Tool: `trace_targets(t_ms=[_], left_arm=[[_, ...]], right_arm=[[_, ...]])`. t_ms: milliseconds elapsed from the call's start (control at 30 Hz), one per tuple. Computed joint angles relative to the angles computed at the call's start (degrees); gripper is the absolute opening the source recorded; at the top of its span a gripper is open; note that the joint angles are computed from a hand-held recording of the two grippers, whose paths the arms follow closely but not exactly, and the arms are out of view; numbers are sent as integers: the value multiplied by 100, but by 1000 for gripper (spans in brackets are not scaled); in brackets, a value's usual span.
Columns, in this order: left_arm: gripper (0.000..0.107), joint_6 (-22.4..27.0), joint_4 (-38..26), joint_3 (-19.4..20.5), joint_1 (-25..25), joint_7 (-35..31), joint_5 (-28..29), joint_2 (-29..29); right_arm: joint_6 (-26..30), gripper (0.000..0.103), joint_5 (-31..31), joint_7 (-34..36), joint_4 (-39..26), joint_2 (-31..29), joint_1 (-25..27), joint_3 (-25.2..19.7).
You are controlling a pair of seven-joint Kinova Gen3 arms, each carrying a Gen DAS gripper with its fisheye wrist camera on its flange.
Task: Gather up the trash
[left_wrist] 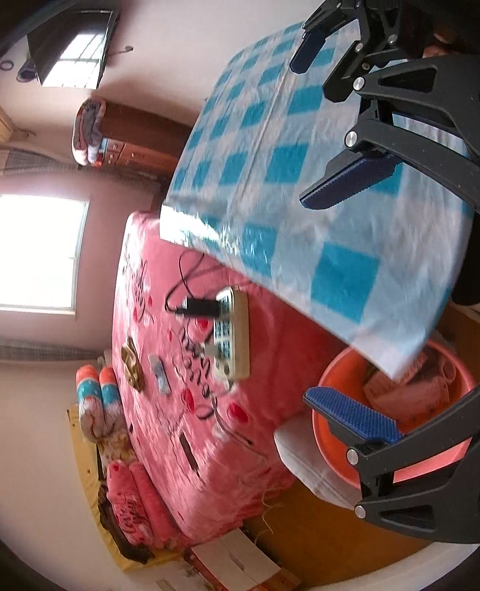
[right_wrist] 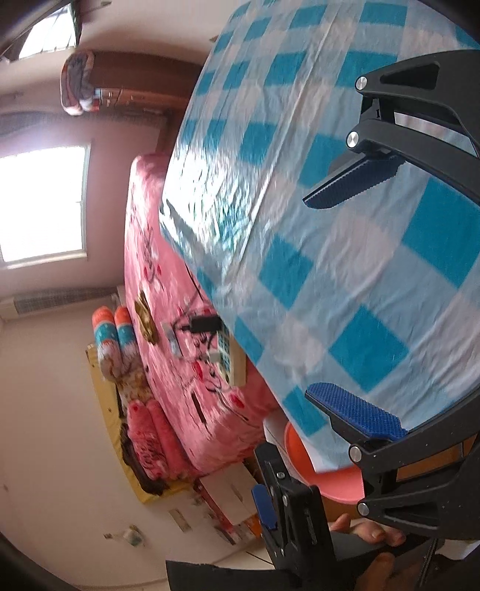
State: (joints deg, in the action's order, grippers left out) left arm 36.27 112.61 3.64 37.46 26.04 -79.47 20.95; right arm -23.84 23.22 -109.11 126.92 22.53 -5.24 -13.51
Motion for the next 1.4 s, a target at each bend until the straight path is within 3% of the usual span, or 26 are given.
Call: trace_targets(t_ms=[333,767,1067,1400], left_arm=[[99,-152,-705,1,261,-631,269,334],[99,-386,-2128,-309,727,-2267,1301,1091],[99,-623,-2745,-565,939,-3138,2023,1426],[99,-447,-3492,-896,1283,-4114,2851,1766]], right_arm=[[-590,94,-159,79,290,-17,350,399],[-1024,94,-280,33,381,148,950,804],[-1088,94,-329,49,325,249,1288,911],[-1292,94,-591,209,355,338,1463,1118]])
